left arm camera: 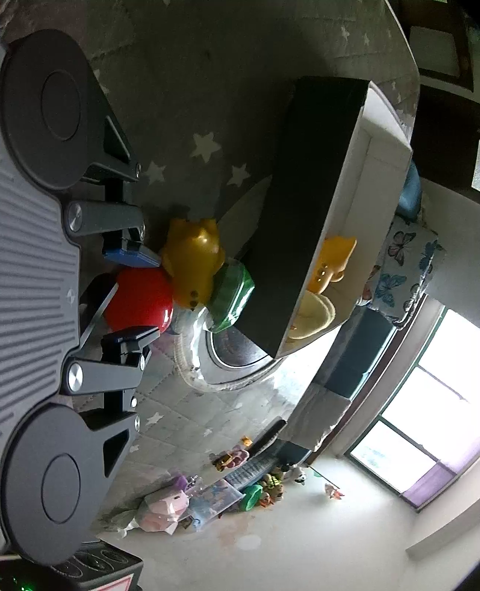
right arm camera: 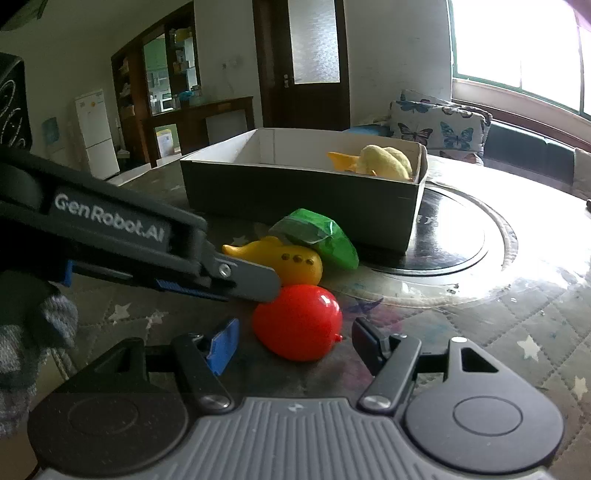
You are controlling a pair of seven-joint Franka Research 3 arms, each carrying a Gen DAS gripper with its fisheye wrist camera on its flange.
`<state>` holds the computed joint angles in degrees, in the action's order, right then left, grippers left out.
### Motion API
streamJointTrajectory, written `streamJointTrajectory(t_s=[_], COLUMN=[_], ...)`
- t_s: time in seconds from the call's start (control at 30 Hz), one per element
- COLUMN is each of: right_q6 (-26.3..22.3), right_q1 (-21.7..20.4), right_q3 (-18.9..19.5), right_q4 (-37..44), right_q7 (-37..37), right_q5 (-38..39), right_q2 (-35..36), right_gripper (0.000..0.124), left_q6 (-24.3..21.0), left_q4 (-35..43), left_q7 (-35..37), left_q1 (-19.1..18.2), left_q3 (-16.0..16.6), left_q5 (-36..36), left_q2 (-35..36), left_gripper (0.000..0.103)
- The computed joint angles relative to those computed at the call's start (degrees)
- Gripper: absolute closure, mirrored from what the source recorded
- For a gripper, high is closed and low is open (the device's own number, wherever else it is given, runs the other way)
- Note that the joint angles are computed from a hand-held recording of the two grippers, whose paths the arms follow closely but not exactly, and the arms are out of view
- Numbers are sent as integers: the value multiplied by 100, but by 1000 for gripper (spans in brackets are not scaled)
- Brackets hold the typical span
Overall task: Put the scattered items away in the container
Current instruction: 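Move the left gripper back to the red ball, then close the left gripper around the red ball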
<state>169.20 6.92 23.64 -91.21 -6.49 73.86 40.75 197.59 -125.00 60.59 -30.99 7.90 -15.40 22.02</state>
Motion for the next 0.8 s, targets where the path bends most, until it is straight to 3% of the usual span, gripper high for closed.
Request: streamJointTrajectory(t_s=[0.2, 0.5, 0.8], right_q6=[25, 296, 603], right_q1=[41, 45, -139], right_q3=[12, 145, 458], right_q4=[69, 212, 205], right_q7=[-17, -30, -35], right_q5=[-104, -277, -573], right_q2=[73, 250, 358], right_gripper=[55, 59, 66], left_q6=[-122, -319, -351], left_q4=[83, 227, 224], left_q7=[-174, -404, -743], left_q1=[351, 122, 272], left_q3=[-304, -12, -79], left_q5=[358, 609, 914], left_q2=[41, 116, 125], left_gripper=[66, 65, 64])
